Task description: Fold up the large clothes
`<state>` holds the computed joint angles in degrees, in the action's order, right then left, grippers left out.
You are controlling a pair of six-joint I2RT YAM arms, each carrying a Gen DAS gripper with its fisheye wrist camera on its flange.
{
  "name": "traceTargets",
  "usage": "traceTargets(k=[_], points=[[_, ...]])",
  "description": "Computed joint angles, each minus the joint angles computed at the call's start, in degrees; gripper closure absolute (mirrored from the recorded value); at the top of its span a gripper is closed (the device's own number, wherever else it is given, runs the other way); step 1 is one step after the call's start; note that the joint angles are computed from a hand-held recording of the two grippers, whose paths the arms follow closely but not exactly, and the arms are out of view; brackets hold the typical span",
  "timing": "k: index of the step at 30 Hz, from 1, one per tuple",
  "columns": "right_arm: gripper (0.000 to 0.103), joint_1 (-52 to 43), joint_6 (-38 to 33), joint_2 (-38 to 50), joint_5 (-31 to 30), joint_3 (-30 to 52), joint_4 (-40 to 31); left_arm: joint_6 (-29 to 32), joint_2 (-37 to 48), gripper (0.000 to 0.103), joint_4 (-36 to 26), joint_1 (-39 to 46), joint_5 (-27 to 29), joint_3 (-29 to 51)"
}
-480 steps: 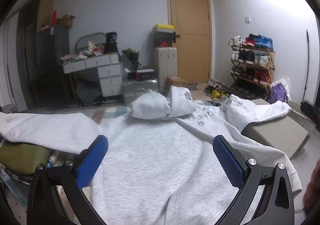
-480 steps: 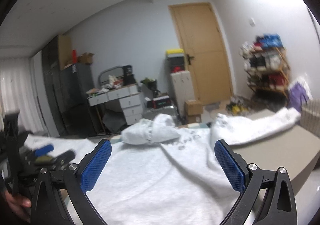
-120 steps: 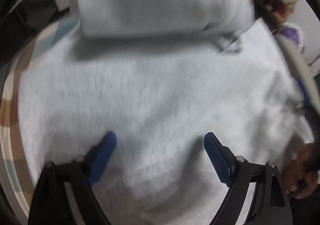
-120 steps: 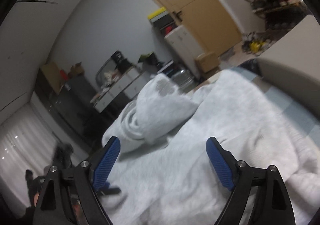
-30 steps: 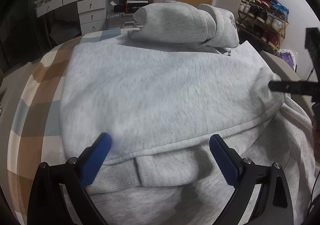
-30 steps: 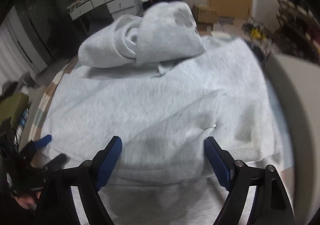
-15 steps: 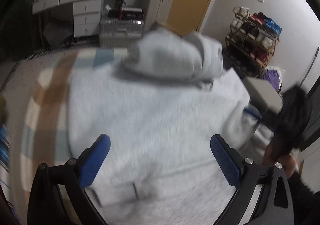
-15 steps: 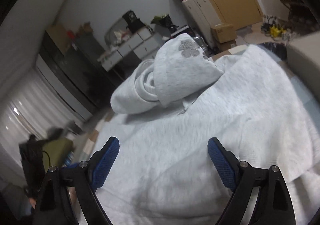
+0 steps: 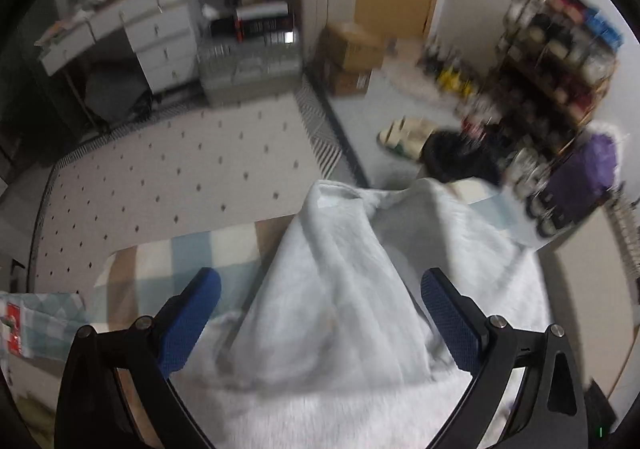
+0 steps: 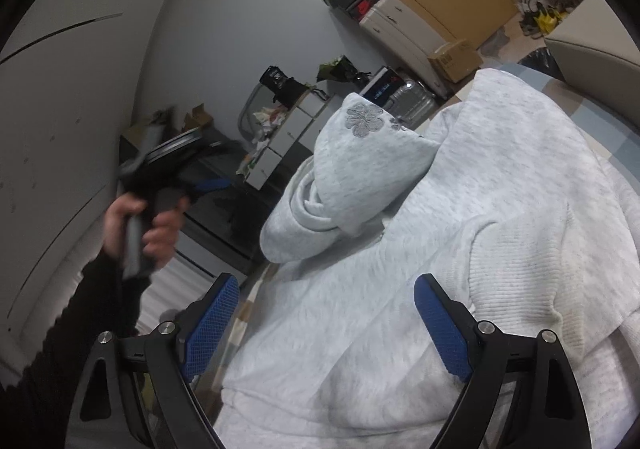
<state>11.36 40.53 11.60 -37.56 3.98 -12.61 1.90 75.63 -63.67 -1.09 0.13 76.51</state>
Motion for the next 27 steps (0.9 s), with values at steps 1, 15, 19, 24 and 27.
traceTargets(k=[1, 15, 19, 24, 27], points=[[0.012, 0.30, 0.04, 0.76, 0.16, 0.19, 0.22, 0.06, 3.43, 0.005, 1.69, -1.13, -2.33, 0.19], [0.011, 0.89, -1.27, 3.36, -0.30, -0.15, 1.40, 9.42, 20.02, 0.097, 8.30, 3.17, -2.36, -3.34], [0.011, 3.65, -3.11, 3.47, 3.09, 0.74, 0.00, 10.81, 0.22, 0.099, 11.54, 0.99, -6.91, -8.53], [0.011, 12.07, -5.07, -0.51, 12.66, 2.03, -3.08, 14.98, -24.62, 0.101, 1.48, 6.78, 9.44, 0.37], [0.011, 14.87, -3.88, -4.99, 18.85, 3.26, -7.88, 18.10, -35.06, 0.101, -5.51, 11.38, 15.55, 0.81]])
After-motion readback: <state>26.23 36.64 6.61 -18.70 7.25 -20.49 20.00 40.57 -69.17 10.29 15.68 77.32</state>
